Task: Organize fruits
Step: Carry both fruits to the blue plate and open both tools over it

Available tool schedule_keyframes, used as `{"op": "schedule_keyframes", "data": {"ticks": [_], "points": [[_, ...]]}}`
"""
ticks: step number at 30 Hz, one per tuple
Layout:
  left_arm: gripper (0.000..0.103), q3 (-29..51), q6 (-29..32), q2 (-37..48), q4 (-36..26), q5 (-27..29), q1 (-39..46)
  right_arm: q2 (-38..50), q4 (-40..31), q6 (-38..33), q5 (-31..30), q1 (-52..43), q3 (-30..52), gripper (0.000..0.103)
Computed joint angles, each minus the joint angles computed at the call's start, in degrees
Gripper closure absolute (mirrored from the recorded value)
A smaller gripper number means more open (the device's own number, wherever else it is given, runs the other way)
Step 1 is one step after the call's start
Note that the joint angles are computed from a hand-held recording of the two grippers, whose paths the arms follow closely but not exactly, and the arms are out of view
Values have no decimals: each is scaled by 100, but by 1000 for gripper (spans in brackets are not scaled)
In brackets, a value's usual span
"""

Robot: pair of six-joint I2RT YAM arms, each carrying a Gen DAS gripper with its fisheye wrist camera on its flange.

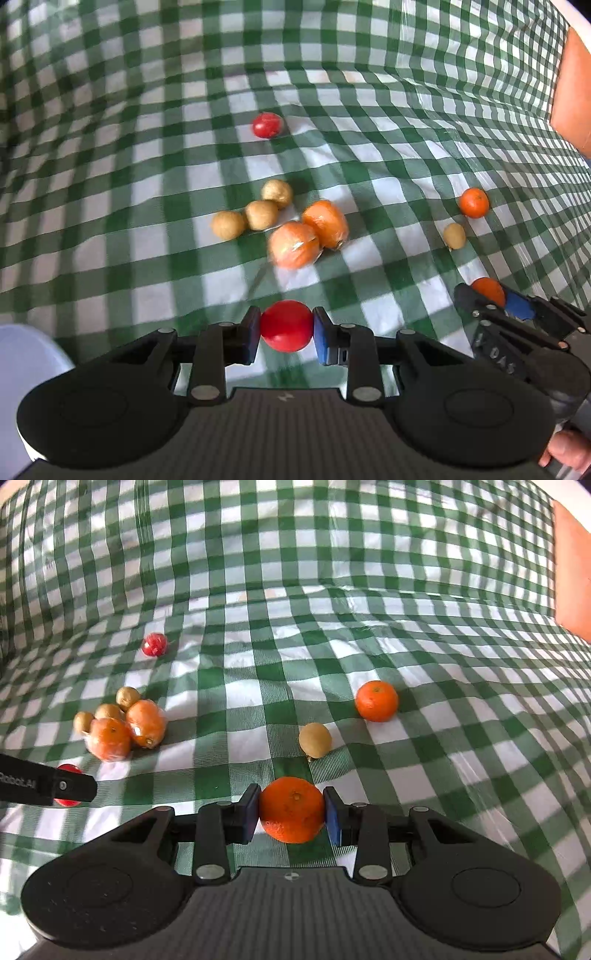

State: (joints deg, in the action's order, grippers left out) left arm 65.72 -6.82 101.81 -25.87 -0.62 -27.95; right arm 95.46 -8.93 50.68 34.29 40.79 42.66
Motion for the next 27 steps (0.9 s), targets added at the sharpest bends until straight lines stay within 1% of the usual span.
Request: {"op": "schedule_keyframes", "data": {"ticks": [5, 8, 13, 14, 15, 18, 20, 25, 27], "points": [[70, -514, 86, -1142, -671, -136, 181, -441, -820, 439, 159, 582, 281, 65], [70, -849, 262, -1876, -1006, -210, 433, -615, -1380, 864, 346, 1269, 526, 65], [70, -1178, 887, -2978, -1698, 185, 1542, -194, -1864, 945, 482, 2029, 1512, 65], [70, -1224, 1064, -3141, -1798, 268, 1835, -68, -1835, 798, 693, 2141, 1660, 65], [70, -1250, 1248, -3286, -1911, 353, 2132, 59, -1874, 767, 677, 2245, 1864, 65], [70, -1265, 1800, -3537, -2163, 667, 2989, 466, -2033, 649, 625, 2509, 2522, 65], [70, -1253, 2133, -3606, -2265, 842, 3523, 809, -2302, 624, 639, 2735, 3119, 65], [70, -1125, 2822, -3469, -2367, 1332, 4661, 1556, -2603, 268, 555, 2949, 4281, 65], [70, -1082, 3004, -3355, -2343, 1446, 4933, 1826, -2674, 109, 502, 2989, 4674, 65]]}}
